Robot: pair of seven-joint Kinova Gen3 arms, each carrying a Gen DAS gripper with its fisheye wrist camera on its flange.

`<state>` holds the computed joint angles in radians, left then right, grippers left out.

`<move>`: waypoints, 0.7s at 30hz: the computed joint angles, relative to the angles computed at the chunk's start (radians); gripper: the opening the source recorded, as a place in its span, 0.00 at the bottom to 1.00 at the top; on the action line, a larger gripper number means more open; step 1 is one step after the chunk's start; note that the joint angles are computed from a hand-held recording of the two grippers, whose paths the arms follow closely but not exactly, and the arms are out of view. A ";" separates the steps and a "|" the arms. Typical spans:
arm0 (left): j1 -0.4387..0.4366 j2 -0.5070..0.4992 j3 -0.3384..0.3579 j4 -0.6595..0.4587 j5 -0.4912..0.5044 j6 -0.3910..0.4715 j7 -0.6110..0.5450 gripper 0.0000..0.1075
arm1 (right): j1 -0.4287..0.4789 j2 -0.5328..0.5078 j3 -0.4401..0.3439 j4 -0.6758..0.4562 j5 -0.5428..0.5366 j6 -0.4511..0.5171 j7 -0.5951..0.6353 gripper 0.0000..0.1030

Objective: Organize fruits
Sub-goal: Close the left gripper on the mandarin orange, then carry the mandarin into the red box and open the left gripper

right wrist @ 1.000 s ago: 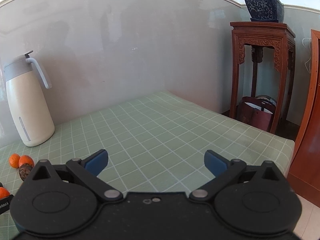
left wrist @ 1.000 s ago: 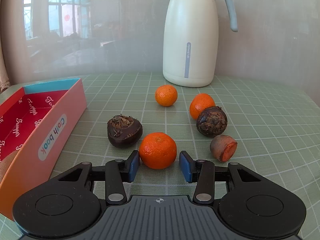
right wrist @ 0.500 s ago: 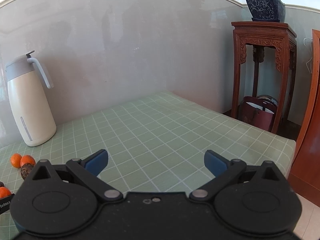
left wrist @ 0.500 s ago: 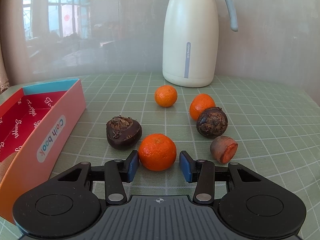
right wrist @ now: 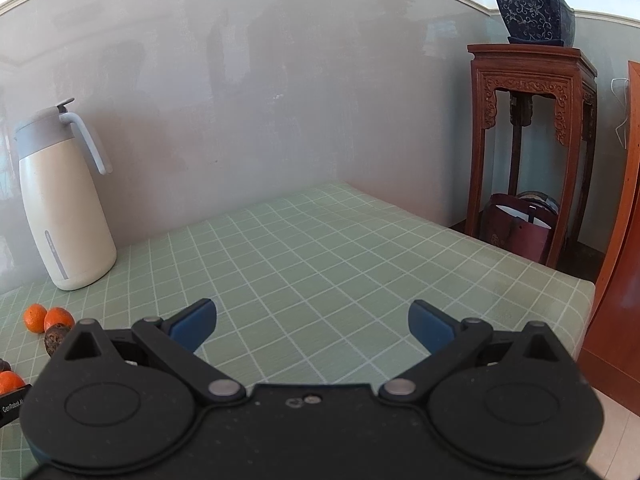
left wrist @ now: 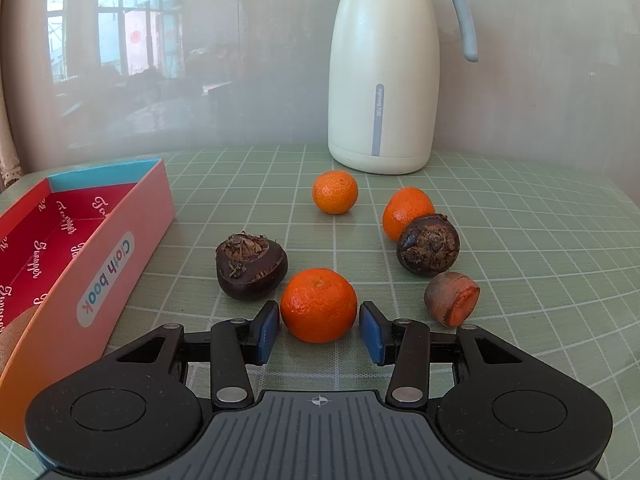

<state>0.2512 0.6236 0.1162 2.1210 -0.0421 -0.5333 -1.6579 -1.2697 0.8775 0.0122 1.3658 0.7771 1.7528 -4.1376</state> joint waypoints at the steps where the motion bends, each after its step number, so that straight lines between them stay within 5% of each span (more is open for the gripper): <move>1: -0.008 0.001 0.006 0.000 -0.008 0.000 0.005 0.42 | 0.000 0.001 0.000 -0.002 0.001 0.000 0.002 1.00; 21: -0.121 -0.041 0.042 0.080 -0.151 -0.093 0.069 0.37 | 0.000 0.010 0.003 -0.020 0.023 -0.002 0.039 1.00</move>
<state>0.1297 0.5823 0.1586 2.2012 -0.1935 -0.6265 -1.5889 -1.2695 0.8871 0.0150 1.3461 0.8005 1.7509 -4.0983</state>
